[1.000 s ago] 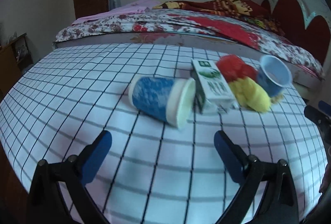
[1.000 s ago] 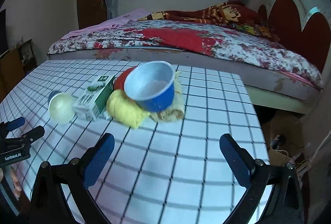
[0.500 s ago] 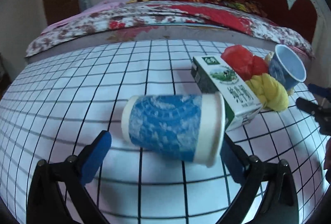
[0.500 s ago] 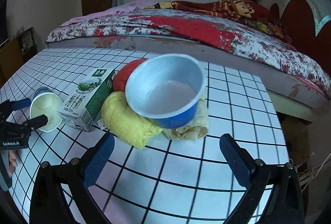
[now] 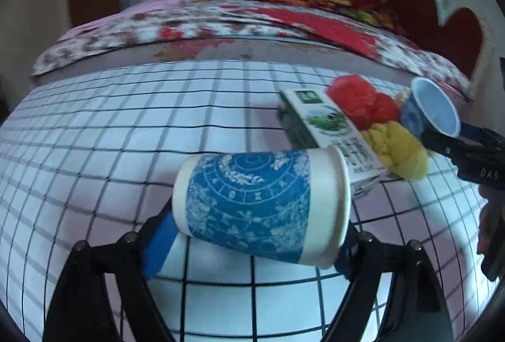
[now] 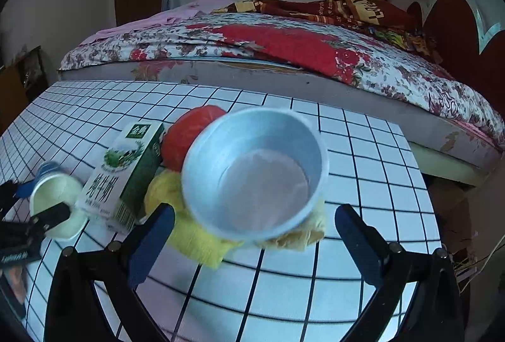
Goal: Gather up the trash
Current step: 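Grasp the blue paper cup with the left gripper while the right gripper grasps the blue bowl, then carry paper cup and blue bowl over the bin and release both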
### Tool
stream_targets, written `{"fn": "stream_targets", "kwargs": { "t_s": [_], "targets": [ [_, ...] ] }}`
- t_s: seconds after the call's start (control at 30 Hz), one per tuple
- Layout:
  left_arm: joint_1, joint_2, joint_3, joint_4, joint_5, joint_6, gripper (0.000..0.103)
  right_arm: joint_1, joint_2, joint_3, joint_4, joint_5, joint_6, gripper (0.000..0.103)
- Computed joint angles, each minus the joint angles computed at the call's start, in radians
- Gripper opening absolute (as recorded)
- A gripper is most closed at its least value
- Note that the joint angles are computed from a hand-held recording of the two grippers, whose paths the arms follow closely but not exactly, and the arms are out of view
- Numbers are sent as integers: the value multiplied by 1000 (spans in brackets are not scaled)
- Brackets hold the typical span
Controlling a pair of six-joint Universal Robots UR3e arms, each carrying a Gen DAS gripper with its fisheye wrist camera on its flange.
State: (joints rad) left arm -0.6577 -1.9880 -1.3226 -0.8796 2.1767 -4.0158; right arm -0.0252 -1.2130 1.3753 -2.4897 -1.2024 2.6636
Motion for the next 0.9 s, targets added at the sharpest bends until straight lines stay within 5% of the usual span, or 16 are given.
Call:
{"fn": "stream_targets", "kwargs": {
  "t_s": [0.17, 0.2, 0.23, 0.5, 0.7, 0.9],
  "targets": [
    [-30, 7, 11, -53, 40, -129, 83, 14, 41, -44, -38, -15, 16, 101],
    [-40, 0, 23, -58, 49, -129, 83, 9, 37, -38, -43, 1, 6, 85],
    [-51, -7, 35, -65, 62, -126, 83, 2, 31, -31, -38, 24, -12, 83],
    [-151, -56, 161, -160, 176, -153, 83, -87, -157, 179, -93, 145, -93, 81],
    [-242, -127, 340, -325, 251, -219, 83, -239, -377, 321, 48, 296, -185, 81],
    [-337, -220, 572, -546, 304, -322, 83, -465, -619, 422, 338, 445, -393, 81]
  ]
}}
